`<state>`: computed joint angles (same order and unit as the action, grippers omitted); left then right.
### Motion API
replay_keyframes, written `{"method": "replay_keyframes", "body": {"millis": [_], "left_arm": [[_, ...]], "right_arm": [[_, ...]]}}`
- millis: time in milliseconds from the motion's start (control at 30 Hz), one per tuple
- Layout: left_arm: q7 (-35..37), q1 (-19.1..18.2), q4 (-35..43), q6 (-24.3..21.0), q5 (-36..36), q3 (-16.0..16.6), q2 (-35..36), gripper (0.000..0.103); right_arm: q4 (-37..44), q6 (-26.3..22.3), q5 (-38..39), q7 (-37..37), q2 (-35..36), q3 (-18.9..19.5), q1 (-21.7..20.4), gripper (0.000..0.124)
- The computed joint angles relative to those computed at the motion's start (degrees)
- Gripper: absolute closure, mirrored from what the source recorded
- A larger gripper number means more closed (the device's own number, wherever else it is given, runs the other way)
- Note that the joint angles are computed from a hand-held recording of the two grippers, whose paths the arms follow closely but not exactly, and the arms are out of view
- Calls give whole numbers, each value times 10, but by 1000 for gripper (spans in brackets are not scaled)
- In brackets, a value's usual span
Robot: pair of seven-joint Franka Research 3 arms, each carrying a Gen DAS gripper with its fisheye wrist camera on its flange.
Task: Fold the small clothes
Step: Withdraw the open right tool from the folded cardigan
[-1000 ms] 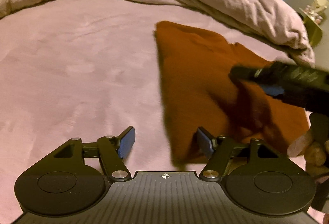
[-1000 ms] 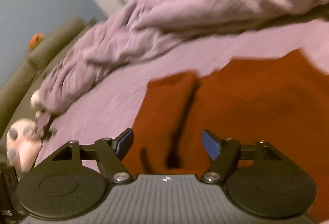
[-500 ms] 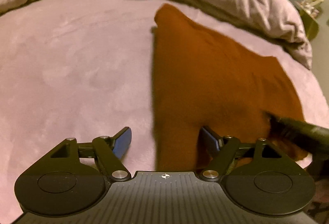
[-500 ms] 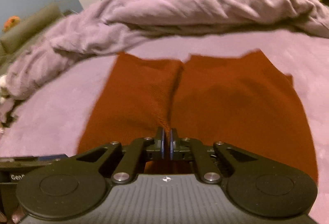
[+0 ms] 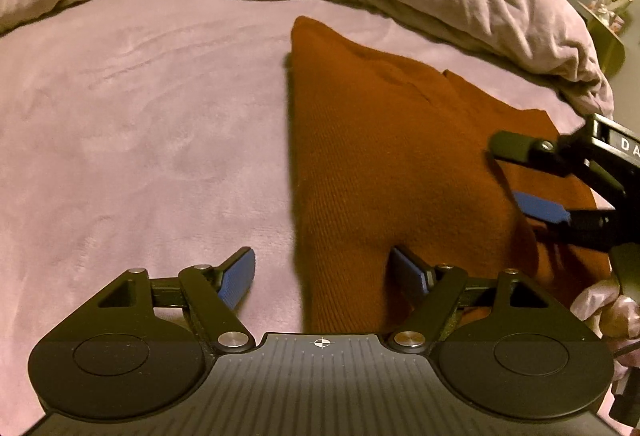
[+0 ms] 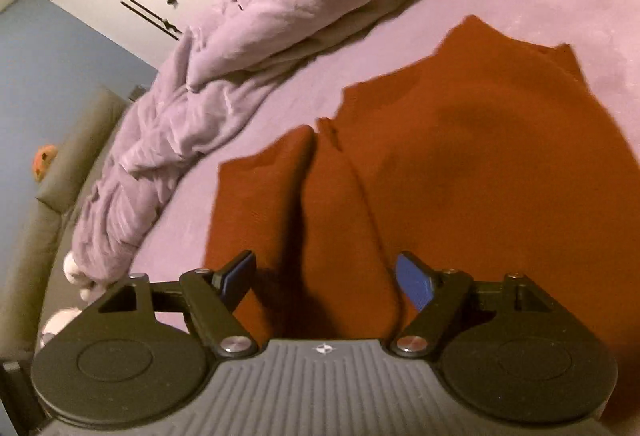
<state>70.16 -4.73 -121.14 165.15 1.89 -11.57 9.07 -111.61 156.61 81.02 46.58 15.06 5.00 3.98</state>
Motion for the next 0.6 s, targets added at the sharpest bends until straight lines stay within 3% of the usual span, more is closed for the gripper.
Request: {"method": "replay_keyframes", "body": {"millis": [167,233,267,300,433,600], "left_arm": [[8,3,0,0,-8,-2,1,19],[-1,0,-3,5,0,2,0,18],[-4,-1,-4,9,2,2,1,18],[-5,-1,-5,11,6,3,0,18],[5,2,-9,10,3,-1,-4,18],[26,8,-6,4,-20,-6,-3,17]], "right_arm": [[26,-41,-14,-37,14,11,4,48],[29,-35,-18,-47,14,13,8,64],[32,-24,-38,-38,15,11,16,82],[33,-21,-60,-25,16,10,21,88],[24,-10,-145,24,10,7,33,87],[-6,55,-231,80,-4,0,48,49]]}}
